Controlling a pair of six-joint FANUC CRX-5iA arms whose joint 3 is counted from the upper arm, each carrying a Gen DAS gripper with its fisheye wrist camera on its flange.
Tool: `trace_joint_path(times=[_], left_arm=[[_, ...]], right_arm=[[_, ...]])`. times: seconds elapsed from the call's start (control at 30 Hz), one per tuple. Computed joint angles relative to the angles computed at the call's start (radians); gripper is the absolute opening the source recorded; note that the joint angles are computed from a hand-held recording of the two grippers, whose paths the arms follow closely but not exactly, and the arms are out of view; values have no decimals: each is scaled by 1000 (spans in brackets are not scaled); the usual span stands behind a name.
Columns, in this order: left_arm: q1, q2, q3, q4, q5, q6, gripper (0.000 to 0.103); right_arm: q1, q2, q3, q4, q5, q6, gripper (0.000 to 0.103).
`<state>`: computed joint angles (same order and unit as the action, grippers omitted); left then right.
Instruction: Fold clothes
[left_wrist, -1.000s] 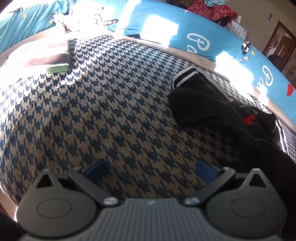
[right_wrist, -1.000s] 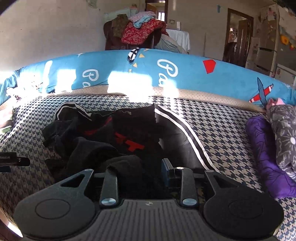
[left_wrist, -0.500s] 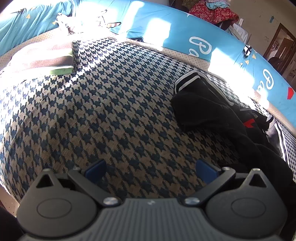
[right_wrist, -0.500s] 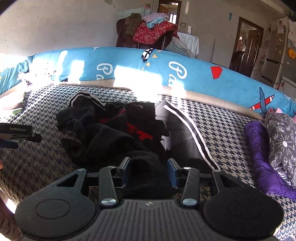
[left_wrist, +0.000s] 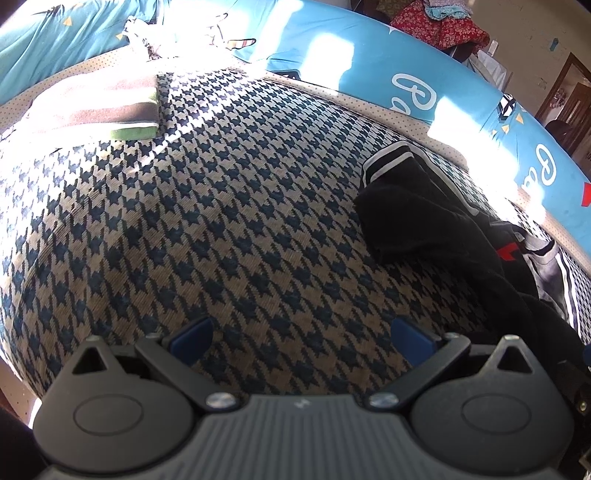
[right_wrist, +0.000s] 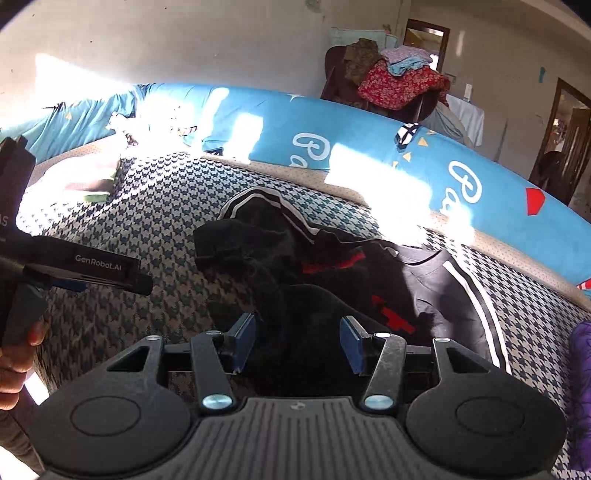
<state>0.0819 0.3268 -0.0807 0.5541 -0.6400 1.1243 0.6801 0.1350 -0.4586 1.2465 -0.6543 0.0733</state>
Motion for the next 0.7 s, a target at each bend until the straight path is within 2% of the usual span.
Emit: trace_joint_path(times=[0.17,0.23,0.4,0.47,0.57,0.63,0.7], left_arm=[[-5,2,4,-20,7,2,103],[-8,3,7,-25,6,-4,103],[-9,3,9,-31,1,-4,103],[-7,4,9,-28,-2,-4,103],[-4,2,8,-24,-2,-4,103],[-2,1,7,-25,-1,0,103],[0,1,6,-27,2,5,103]], right_arm=[[-18,68,41,36,25,64,49],[-21,96,70,5,31,106,47],[-23,164,134,-55,21,209,32],[-23,188,156,-72,12,240,16],[-29,210,186,-112,11,273,8],[-45,207,204,-154,48,277,8],[-83,183,210,-218,155,268,8]])
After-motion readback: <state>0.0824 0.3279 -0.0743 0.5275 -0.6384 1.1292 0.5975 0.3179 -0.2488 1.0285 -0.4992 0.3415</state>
